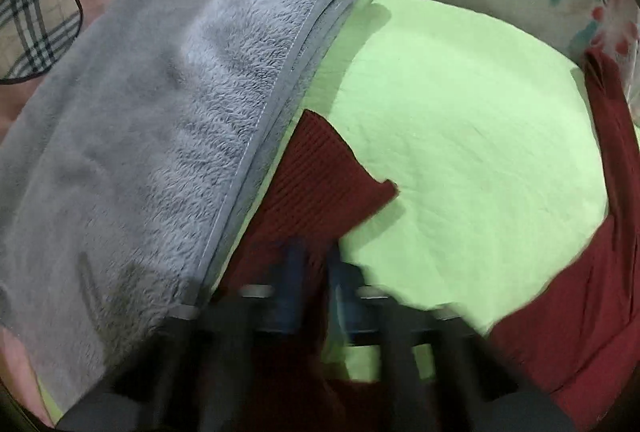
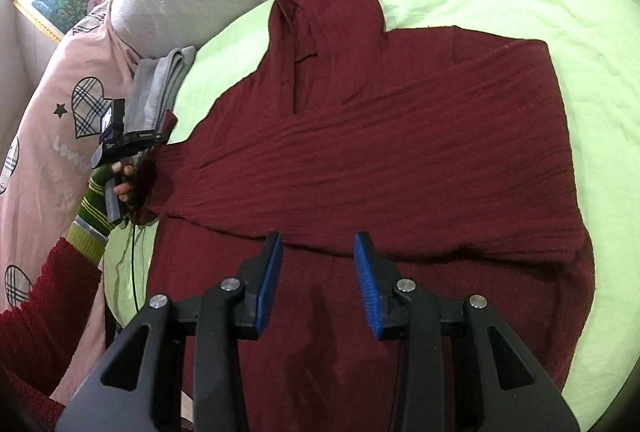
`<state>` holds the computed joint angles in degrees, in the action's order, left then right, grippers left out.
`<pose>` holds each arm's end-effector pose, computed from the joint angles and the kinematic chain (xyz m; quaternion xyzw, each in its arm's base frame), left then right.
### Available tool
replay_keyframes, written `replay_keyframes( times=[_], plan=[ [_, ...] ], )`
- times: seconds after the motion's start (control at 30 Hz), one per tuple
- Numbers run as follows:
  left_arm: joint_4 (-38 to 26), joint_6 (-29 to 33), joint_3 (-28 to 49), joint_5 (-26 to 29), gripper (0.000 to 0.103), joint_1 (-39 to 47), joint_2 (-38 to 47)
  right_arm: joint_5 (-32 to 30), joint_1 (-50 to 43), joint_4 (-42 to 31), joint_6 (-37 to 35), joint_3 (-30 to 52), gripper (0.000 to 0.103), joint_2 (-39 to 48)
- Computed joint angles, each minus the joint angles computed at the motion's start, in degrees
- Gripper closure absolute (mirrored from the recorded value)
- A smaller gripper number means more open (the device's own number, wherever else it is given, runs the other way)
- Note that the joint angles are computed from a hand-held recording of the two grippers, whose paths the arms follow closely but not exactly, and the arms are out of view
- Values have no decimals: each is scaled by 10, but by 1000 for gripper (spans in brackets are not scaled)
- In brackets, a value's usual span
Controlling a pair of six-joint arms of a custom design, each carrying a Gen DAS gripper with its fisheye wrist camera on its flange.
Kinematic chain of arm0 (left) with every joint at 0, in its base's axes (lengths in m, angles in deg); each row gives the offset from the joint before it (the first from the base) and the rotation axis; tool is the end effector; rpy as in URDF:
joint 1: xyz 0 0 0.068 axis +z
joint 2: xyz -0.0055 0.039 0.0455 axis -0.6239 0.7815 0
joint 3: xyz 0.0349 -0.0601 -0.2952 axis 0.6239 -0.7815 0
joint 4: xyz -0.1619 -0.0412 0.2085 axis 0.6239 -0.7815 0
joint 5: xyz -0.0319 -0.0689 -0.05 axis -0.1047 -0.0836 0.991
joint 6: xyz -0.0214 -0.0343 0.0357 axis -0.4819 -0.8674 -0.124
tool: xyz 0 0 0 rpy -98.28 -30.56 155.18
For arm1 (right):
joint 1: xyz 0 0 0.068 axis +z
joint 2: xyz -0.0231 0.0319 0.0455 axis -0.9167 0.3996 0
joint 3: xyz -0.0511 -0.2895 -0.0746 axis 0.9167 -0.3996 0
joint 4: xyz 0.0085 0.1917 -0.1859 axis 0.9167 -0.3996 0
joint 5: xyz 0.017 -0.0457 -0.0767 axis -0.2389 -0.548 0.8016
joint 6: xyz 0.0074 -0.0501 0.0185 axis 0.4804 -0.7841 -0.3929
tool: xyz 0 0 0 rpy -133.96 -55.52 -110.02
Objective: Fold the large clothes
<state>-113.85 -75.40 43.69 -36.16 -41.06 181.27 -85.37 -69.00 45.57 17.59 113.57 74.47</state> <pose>0.3379 -0.0059 0.2598 -0.1676 0.9523 0.0743 0.2438 0.1820 0.0131 0.2500 0.0524 0.9168 0.3264 0.2241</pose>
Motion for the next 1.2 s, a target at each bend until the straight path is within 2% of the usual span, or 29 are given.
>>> replay_keyframes(
  times=[0.13, 0.27, 0.4, 0.5, 0.67, 0.73, 0.87, 0.93, 1.07, 1.2],
  plan=[
    [30, -13, -26, 9, 100, 2, -49, 0, 4, 1, 4, -3, 65, -4],
    [32, -66, -54, 33, 100, -20, -136, -6, 13, 5, 14, -6, 65, -12],
    [27, -148, -61, 1, 100, -136, -201, -16, 18, -4, 16, -6, 65, -36],
    [42, -216, -46, -36, 100, -243, -201, -29, -5, -24, 4, -9, 65, -57],
    [91, -309, 2, -94, 100, -415, -121, -70, -99, -84, -60, -20, 65, -82],
    [135, -322, 30, -84, 100, -462, -56, -90, -147, -115, -97, -24, 65, -86],
    [145, -337, 119, -86, 100, -540, 66, -115, -259, -188, -196, -28, 65, -79],
    [164, -332, 158, -60, 100, -551, 126, -122, -307, -217, -240, -26, 65, -69],
    [160, -320, 230, -38, 100, -568, 210, -128, -384, -251, -305, -20, 65, -48],
    [128, -310, 274, -11, 99, -571, 263, -131, -395, -239, -292, -16, 65, -41]
  ],
)
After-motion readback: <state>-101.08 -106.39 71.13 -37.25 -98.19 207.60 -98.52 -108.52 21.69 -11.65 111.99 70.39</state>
